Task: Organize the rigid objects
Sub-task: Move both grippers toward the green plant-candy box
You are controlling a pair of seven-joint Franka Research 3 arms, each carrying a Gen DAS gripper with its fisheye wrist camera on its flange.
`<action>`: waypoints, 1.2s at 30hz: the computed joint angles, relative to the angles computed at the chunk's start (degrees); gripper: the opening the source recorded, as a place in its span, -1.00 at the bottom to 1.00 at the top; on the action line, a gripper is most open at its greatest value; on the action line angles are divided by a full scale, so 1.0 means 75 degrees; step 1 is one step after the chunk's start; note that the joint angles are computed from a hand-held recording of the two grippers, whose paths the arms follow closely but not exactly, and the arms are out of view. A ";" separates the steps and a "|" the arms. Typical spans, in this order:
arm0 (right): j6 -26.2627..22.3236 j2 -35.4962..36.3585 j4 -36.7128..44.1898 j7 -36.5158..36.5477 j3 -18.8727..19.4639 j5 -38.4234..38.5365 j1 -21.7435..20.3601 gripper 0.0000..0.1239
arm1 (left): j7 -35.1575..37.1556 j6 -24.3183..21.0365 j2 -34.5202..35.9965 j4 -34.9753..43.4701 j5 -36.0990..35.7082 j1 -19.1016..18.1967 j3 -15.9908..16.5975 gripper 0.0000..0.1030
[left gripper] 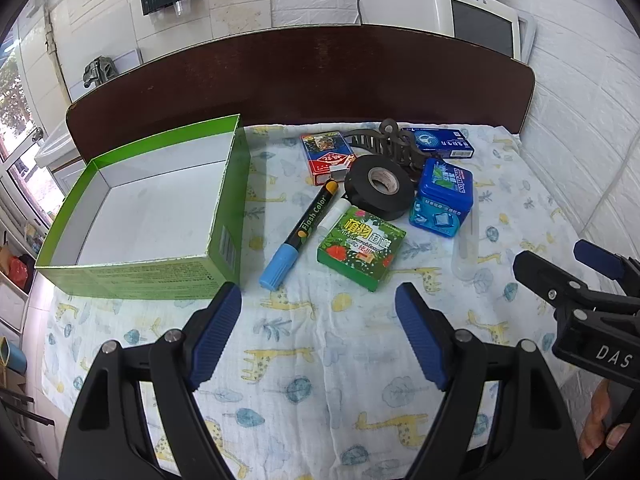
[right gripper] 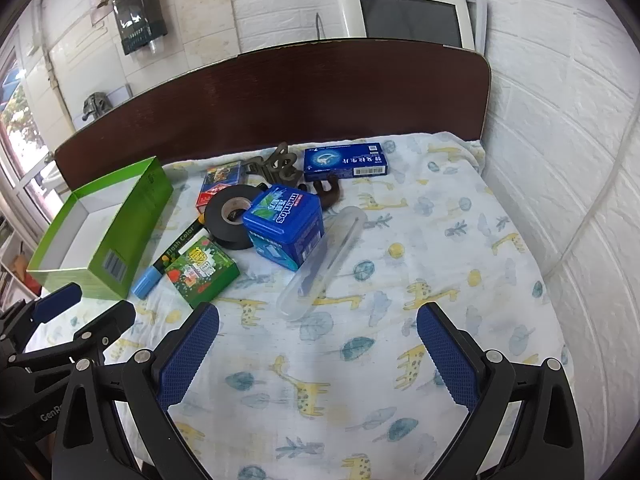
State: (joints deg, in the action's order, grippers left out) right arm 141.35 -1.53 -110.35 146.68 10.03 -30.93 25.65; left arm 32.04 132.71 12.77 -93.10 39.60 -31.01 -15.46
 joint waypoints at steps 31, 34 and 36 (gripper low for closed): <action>0.0173 0.0248 0.0222 -0.0420 -0.0081 0.0228 0.0155 0.62 | 0.0117 0.0017 0.0062 -0.0007 -0.0158 0.0061 0.0029 0.53; 0.0209 0.0265 0.0223 -0.0462 -0.0093 0.0242 0.0166 0.62 | 0.0062 0.0032 0.0051 -0.0033 -0.0160 0.0077 0.0046 0.53; 0.0329 0.0268 0.0192 -0.0542 -0.0107 0.0335 0.0164 0.62 | 0.0015 0.0103 0.0021 -0.0089 -0.0223 0.0122 0.0052 0.53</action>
State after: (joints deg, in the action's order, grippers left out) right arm 143.83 0.48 -108.91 142.62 9.23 -28.41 26.88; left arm 32.15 133.49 12.93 -93.77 37.93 -30.10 -15.07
